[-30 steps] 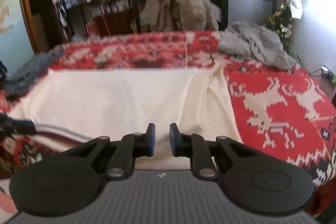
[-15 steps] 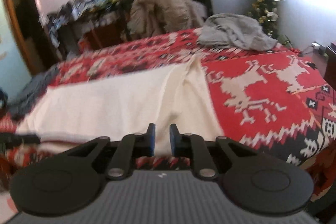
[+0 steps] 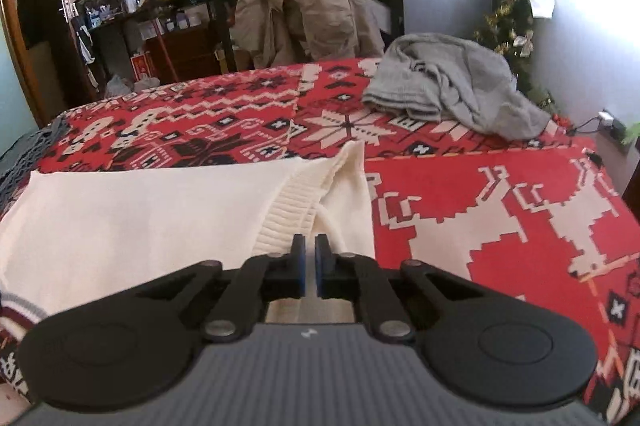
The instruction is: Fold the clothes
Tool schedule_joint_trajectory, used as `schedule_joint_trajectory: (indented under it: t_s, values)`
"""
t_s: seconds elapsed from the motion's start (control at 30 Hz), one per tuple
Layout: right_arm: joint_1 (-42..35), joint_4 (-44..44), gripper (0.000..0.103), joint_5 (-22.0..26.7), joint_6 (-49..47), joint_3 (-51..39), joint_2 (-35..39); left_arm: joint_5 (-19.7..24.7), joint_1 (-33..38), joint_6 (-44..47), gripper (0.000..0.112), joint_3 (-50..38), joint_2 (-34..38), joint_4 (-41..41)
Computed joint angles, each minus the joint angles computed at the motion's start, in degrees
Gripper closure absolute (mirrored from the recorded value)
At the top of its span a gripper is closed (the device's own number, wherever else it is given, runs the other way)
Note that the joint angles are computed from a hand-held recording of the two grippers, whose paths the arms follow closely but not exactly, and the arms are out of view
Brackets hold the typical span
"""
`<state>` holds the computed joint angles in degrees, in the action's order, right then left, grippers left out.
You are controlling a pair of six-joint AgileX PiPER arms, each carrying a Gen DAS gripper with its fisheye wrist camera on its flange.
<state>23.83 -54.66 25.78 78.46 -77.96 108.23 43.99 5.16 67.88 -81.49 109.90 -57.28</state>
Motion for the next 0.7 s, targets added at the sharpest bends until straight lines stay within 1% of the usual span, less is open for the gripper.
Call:
schedule_joint_trajectory:
  t_s: [0.07, 0.2, 0.33, 0.43, 0.53, 0.6, 0.63, 0.7]
  values:
    - [-0.95, 0.73, 0.103, -1.12, -0.38, 0.22, -0.02, 0.08, 0.11, 0.05, 0.101, 0.01, 0.07, -0.11]
    - [-1.47, 1.82, 0.103, -1.58, -2.24, 2.39, -1.65, -0.03, 0.08, 0.07, 0.101, 0.19, -0.06, -0.06]
    - [2.39, -2.04, 0.103, 1.91, 1.04, 8.33, -6.37, -0.28, -0.13, -0.15, 0.101, 0.14, -0.04, -0.11]
    - [5.07, -5.83, 0.103, 3.03, 7.29, 14.52, -10.89, -0.19, 0.0, 0.18, 0.101, 0.28, -0.01, -0.53]
    - [7.84, -6.94, 0.103, 4.92, 10.74, 18.95, -14.77, 0.1, 0.21, 0.26, 0.101, 0.21, 0.12, -0.77]
    - [9.63, -5.95, 0.102, 6.93, 11.05, 20.16, -16.43, 0.08, 0.23, 0.33, 0.101, 0.26, 0.1, -0.88]
    - [10.55, -5.38, 0.098, 8.11, 11.1, 20.21, -16.96, 0.02, 0.21, 0.42, 0.101, 0.33, 0.05, -0.96]
    - [12.69, -6.95, 0.097, 10.01, 13.62, 19.84, -17.69, -0.03, 0.25, 0.61, 0.101, 0.49, 0.03, -1.29]
